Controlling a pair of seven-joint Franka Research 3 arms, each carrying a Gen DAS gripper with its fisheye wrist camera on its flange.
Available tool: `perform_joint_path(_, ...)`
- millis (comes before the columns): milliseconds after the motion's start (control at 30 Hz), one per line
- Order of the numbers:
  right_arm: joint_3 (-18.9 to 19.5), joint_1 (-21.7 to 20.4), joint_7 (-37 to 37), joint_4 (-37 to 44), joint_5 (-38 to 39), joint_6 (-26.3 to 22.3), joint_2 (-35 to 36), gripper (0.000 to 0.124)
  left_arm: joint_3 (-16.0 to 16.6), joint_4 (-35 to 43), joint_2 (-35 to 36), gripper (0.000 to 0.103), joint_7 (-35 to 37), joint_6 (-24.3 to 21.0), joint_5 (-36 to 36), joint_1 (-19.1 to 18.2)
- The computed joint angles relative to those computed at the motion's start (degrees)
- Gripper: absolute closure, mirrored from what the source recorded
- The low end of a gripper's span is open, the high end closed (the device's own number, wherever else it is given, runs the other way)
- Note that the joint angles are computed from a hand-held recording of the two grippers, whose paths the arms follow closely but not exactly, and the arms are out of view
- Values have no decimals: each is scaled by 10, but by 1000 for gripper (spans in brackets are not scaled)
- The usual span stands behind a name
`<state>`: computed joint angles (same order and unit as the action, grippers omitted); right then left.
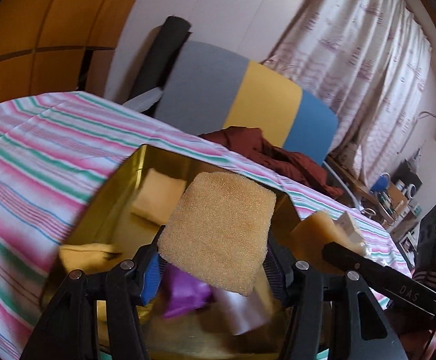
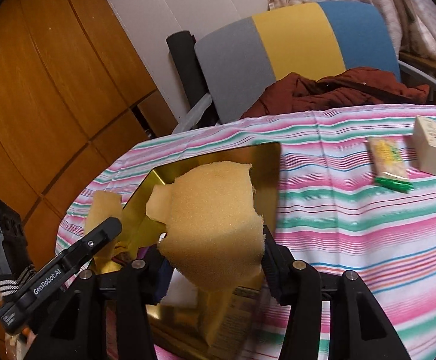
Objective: Organize objects
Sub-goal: 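Release the sponge from the right tool while the left tool drops its sponge into the tin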
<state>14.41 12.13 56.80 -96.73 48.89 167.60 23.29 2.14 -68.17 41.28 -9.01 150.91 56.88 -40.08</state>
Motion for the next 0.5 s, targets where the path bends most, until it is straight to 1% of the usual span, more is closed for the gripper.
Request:
perform_joint_path(33,-18,19,30,4,-25,4,5,48,0,-6,-3,44,-4,1,0,1)
perform_joint_path(67,-30,29,52,4,-44,9,7,40,-1,-6,-3,44,-3,2,-3,3)
perform_joint_path(100,-32,34,67,0,-50,25,7,40,-2,-9,-3,44,-5,3,-5,4)
perform_joint_path(133,-17,22,59,-4,-41,30,5,40,-2,-14,-5,44,-6,5,-5,5)
perform_joint_path(200,-2,8,49,-10,-31,31,0,40,-4,-15,-5,44,-4,2,-9,7)
perform_joint_path(267,0,5,47,-18,-31,36,-4,40,-6,-15,-4,44,0,3,-13,10)
perform_joint_path(300,10,-4,35,-29,-18,42,-10,39,-9,-11,-2,44,7,-1,-20,13)
perform_joint_path(467,30,-25,1,-55,36,45,-29,39,-18,32,22,43,61,-30,-58,20)
perform_joint_path(500,27,-24,-2,-57,42,44,-30,39,-19,47,29,40,74,-50,-69,19)
